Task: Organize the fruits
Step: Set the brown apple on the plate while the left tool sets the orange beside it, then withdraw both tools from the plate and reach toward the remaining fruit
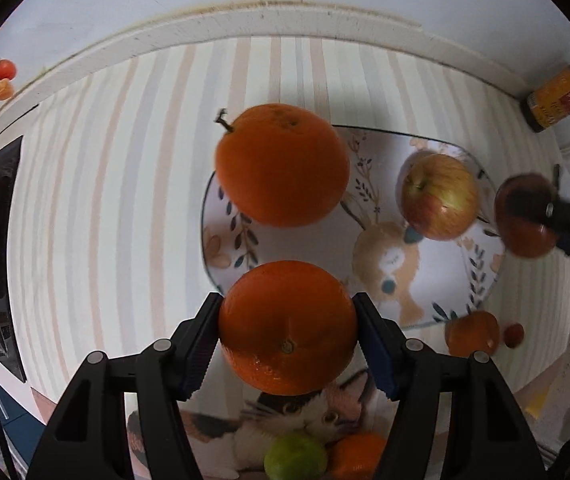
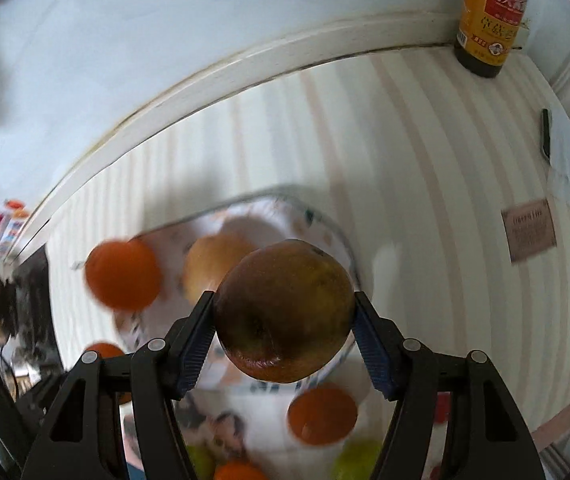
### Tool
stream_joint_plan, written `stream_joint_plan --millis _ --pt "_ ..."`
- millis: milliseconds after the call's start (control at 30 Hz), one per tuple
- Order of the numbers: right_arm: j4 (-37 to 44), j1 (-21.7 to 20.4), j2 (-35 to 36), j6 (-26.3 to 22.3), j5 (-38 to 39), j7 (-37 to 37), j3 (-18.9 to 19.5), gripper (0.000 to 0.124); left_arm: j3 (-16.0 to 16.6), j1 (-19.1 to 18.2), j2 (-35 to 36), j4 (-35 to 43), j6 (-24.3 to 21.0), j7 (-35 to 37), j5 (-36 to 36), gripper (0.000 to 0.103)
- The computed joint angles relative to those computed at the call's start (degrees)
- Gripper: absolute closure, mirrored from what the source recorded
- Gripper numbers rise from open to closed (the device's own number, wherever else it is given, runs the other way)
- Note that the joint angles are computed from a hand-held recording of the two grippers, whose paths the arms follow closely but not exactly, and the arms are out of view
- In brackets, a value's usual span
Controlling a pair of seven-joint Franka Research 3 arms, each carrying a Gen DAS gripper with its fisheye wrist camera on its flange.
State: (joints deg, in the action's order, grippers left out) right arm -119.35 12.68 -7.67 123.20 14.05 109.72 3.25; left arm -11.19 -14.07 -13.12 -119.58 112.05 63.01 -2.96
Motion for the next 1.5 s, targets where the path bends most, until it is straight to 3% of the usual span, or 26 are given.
stream_joint_plan --millis 233,600,633,700,767,833,867,1133,1500 --pt "5.4 0.1 7.4 -1.4 -1.3 0.8 -0.4 0.055 -0.3 0.2 3.5 0.7 -0.3 -0.4 -0.3 0.040" --pt "8.6 0.0 10.5 -2.9 -0.1 -1.0 -1.1 0.053 -0.4 0.7 5.5 1.2 0.0 -1.2 0.4 0.039" --pt "8.8 -0.1 10.6 -3.3 0.0 -1.1 -1.2 0.050 -0.5 0.8 5.9 1.7 -0.3 -1.7 0.2 0.039" --pt "8.9 -0.3 10.4 -3.7 0.4 -1.2 -1.3 0.031 0.1 1.3 5.8 1.8 -0.6 -1.8 -0.8 0.039" --pt "8.2 -0.3 9.3 -4.0 -0.9 -0.1 -1.4 0.030 0.2 1.7 5.6 2.1 -0.1 -2.4 -0.4 0.037" --pt "7.3 -0.6 7.9 -3.6 -1.0 -0.1 -1.5 0.030 0.2 2.0 4.6 1.8 0.2 -2.9 0.5 0.019" --pt "6.7 -0.7 7.0 -3.4 -0.8 -0.2 -1.5 0.030 0.4 2.1 4.0 1.7 0.5 -2.8 0.7 0.017" --pt "0.3 -0.4 -2.3 -2.8 -2.7 -1.4 0.0 0.030 1.0 2.8 -1.9 -0.5 0.6 -3.1 2.5 0.016" --pt "-6.6 1.1 -17.3 -5.0 -7.9 -0.5 4.4 0.030 -0.9 0.2 -13.7 -4.4 -1.3 -6.4 7.6 0.016"
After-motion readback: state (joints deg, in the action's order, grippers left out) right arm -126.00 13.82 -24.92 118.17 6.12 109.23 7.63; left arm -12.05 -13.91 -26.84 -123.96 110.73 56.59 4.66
